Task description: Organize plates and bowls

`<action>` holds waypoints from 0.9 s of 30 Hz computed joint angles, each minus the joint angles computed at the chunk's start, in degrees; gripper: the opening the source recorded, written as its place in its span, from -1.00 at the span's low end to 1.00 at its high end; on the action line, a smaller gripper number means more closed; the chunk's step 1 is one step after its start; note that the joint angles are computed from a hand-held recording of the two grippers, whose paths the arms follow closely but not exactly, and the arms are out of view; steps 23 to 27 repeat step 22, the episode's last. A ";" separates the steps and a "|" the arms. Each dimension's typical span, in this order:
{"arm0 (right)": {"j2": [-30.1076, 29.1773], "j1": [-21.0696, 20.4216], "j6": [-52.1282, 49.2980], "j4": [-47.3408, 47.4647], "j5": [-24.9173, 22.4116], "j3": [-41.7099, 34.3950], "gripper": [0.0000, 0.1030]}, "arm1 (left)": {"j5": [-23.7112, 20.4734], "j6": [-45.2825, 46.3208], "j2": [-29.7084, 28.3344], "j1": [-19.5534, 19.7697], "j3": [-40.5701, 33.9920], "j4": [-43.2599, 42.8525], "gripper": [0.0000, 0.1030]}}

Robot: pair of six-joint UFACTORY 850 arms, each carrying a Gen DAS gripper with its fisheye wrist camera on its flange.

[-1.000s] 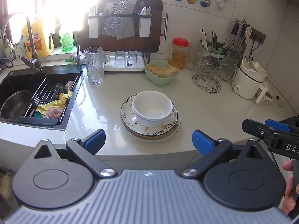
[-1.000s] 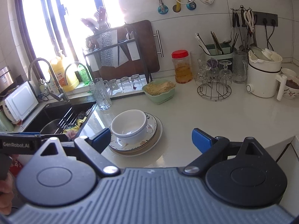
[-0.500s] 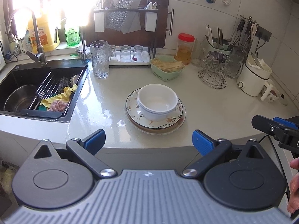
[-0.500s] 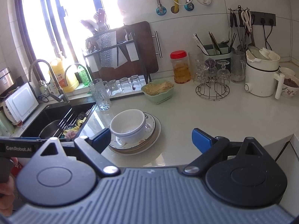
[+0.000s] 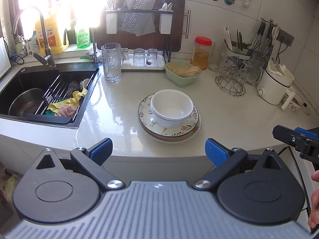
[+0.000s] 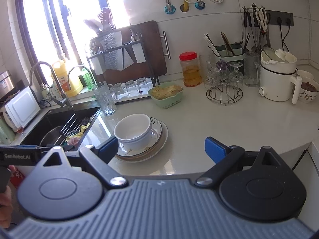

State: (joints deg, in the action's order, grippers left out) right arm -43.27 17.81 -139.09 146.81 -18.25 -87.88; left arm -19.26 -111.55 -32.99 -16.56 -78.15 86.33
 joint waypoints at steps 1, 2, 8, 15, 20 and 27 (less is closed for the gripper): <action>-0.04 -0.04 0.42 -0.39 -0.01 -0.08 0.84 | -0.36 0.44 -0.01 -0.03 -0.06 -0.68 0.96; -0.02 -0.03 0.40 -0.32 0.03 -0.07 0.84 | -0.62 0.93 -0.07 0.03 -0.22 -1.33 0.96; -0.19 -0.08 1.93 -2.44 -0.02 -0.23 0.84 | -0.74 1.25 0.06 -0.16 0.00 -1.40 0.96; -0.44 0.07 3.30 -3.38 0.03 -0.46 0.84 | -0.17 1.93 -0.07 0.25 0.02 -2.48 0.96; -0.46 -0.01 4.19 -4.37 0.39 -0.67 0.84 | 0.00 1.49 0.06 0.19 0.11 -1.41 0.96; -0.50 -0.01 4.60 -4.52 0.35 -0.74 0.84 | 0.12 1.28 0.16 0.25 0.20 -0.98 0.96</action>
